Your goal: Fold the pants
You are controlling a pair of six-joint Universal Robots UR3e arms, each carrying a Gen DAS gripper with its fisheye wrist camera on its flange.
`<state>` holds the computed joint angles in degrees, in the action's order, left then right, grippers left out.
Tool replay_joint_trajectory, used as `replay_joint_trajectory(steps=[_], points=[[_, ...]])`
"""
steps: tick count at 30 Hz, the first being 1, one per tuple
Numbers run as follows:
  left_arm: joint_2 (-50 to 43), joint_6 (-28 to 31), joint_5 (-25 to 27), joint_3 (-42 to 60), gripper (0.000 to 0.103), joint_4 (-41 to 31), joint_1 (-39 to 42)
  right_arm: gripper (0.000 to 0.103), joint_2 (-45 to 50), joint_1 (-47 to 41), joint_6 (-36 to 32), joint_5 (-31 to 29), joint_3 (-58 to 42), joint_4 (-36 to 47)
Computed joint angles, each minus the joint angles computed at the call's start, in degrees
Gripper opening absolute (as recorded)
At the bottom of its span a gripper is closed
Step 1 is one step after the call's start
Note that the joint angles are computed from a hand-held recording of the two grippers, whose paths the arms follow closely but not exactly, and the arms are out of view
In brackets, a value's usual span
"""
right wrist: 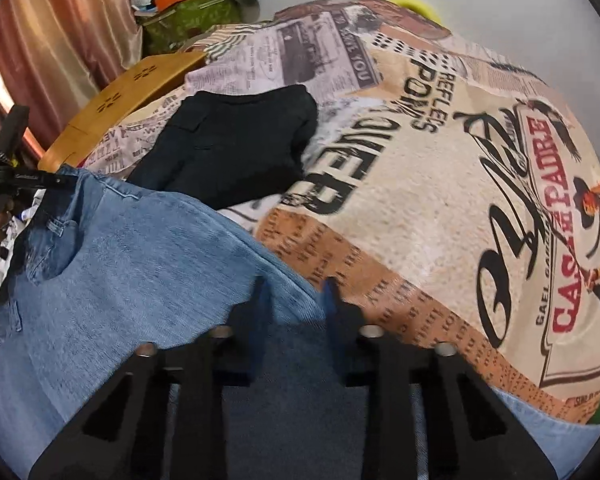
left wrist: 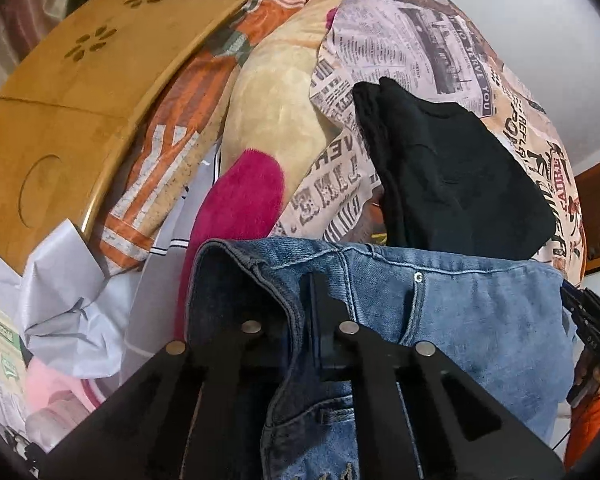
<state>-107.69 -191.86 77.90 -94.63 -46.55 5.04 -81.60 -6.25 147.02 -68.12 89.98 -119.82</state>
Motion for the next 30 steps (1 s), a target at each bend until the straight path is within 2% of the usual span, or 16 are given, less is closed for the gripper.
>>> replay_joint_trajectory(steps=[5, 10, 16, 19, 23, 30], points=[[5.5, 1.8, 0.4, -1.8, 0.004, 0.0, -0.2, 0.008, -1.9, 1.1, -0.5, -1.8, 0.8, 0.6], [13.2, 3.8, 0.2, -2.3, 0.003, -2.6, -0.5, 0.007, -8.4, -0.6, -1.0, 0.5, 3.1, 3.2], [23.3, 6.4, 0.2, -4.2, 0.003, -6.1, -1.0, 0.007, -19.0, -3.9, -2.9, 4.1, 4.4, 10.1], [29.0, 7.8, 0.6, -5.9, 0.003, -7.6, -1.1, 0.007, -24.7, -6.5, -4.9, 6.7, 4.7, 15.5], [37.3, 10.3, -1.4, -9.4, 0.003, -10.8, 1.3, 0.007, -32.8, -11.3, -9.2, 10.3, 5.4, 24.6], [51.5, 14.8, -4.0, -14.5, 0.003, -19.3, 4.8, 0.007, -45.9, -20.8, -21.1, 15.1, 4.2, 46.1]])
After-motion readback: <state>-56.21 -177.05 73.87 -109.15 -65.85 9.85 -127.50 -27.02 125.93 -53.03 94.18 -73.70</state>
